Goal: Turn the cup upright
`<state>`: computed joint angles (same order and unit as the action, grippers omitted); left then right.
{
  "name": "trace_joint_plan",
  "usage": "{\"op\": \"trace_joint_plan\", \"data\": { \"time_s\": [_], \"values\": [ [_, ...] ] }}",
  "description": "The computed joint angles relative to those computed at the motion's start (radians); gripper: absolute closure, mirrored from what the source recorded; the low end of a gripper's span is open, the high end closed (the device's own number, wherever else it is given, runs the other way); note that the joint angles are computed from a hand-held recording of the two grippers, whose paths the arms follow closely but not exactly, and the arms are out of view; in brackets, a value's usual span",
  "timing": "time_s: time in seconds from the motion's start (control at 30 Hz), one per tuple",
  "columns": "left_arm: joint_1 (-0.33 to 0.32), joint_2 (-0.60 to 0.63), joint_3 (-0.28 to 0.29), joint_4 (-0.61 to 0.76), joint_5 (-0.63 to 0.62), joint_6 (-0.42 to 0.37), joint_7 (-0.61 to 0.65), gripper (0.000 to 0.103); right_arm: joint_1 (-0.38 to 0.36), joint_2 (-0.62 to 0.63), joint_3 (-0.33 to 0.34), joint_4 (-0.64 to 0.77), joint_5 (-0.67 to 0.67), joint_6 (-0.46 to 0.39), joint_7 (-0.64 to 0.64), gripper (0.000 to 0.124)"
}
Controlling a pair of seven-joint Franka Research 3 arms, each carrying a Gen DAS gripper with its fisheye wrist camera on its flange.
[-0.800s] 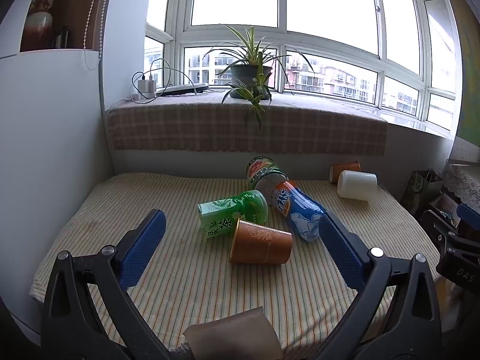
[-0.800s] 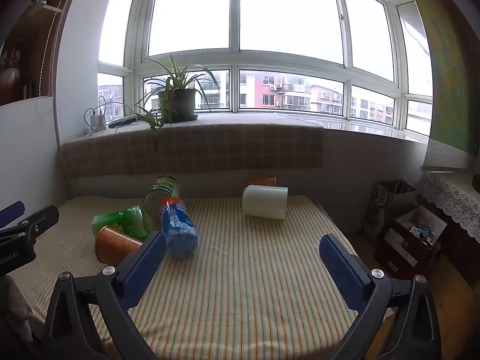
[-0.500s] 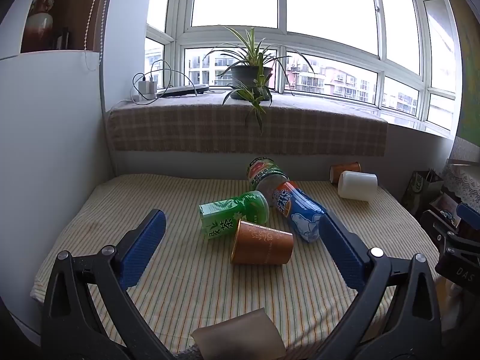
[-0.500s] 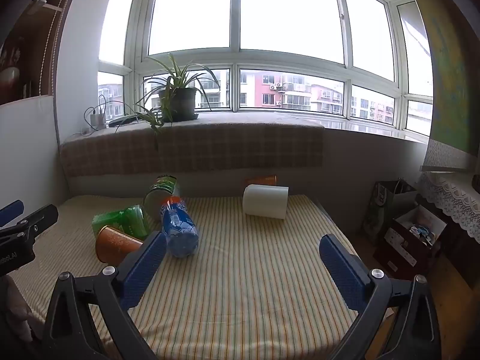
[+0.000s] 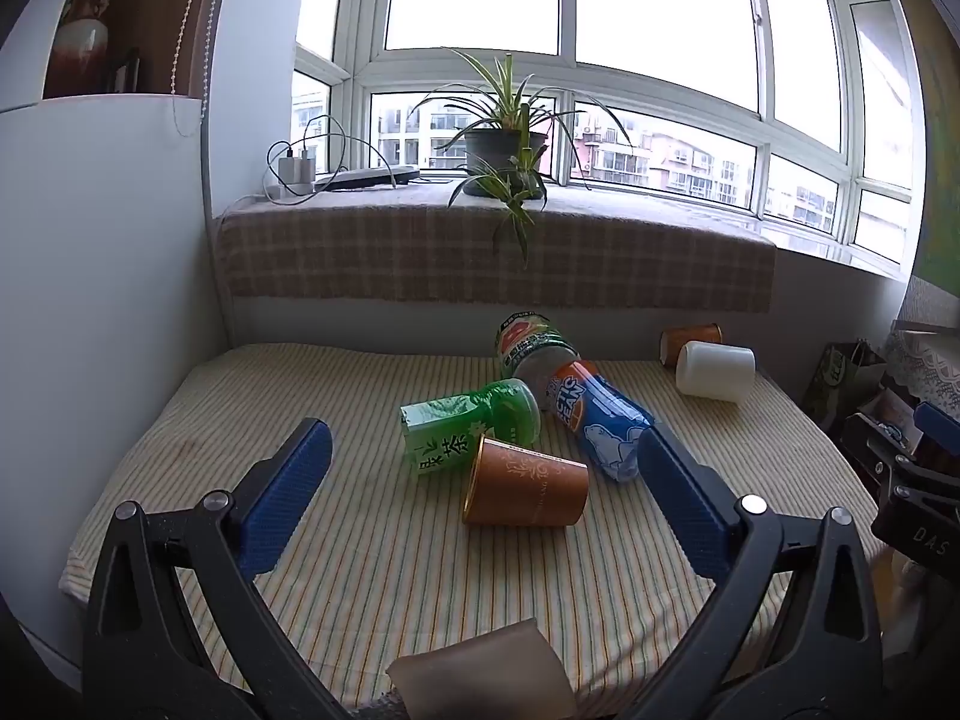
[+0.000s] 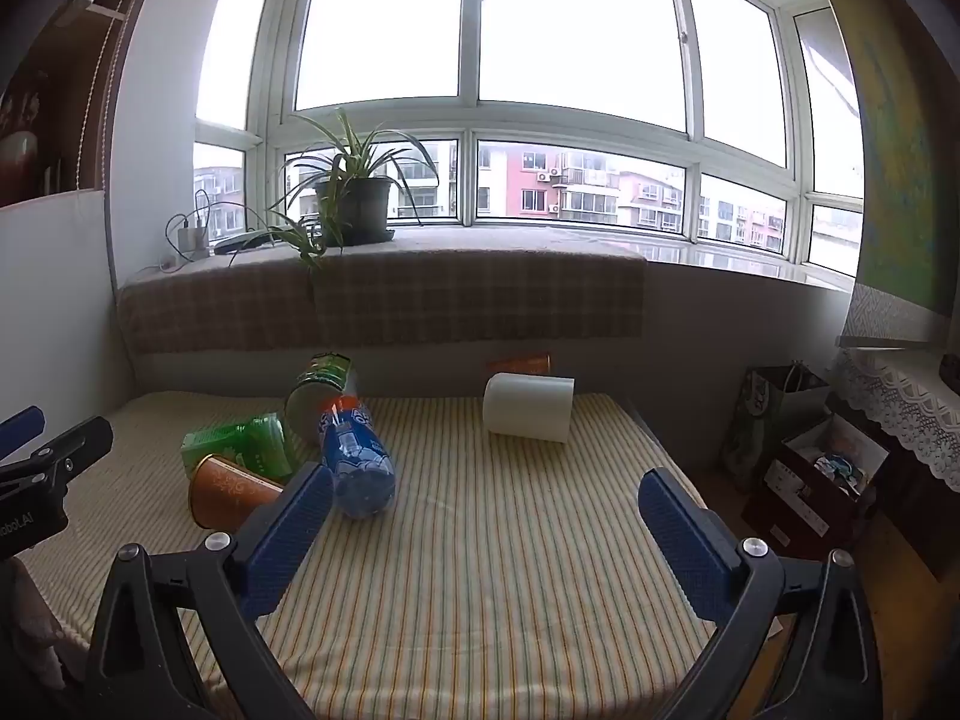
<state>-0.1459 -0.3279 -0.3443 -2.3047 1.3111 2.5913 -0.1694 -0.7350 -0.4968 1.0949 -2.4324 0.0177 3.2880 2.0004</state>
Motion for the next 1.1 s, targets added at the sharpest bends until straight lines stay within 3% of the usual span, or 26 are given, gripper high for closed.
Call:
{"op": "trace_joint_plan", "data": {
  "time_s": [1.1],
  "values": [
    [0.004,-0.009,-0.002,-0.004,-0.019,0.003,0.011,0.000,-0.018,-0.003,0.012,0.012,-0.017,-0.010,0.025,0.021]
  ]
}}
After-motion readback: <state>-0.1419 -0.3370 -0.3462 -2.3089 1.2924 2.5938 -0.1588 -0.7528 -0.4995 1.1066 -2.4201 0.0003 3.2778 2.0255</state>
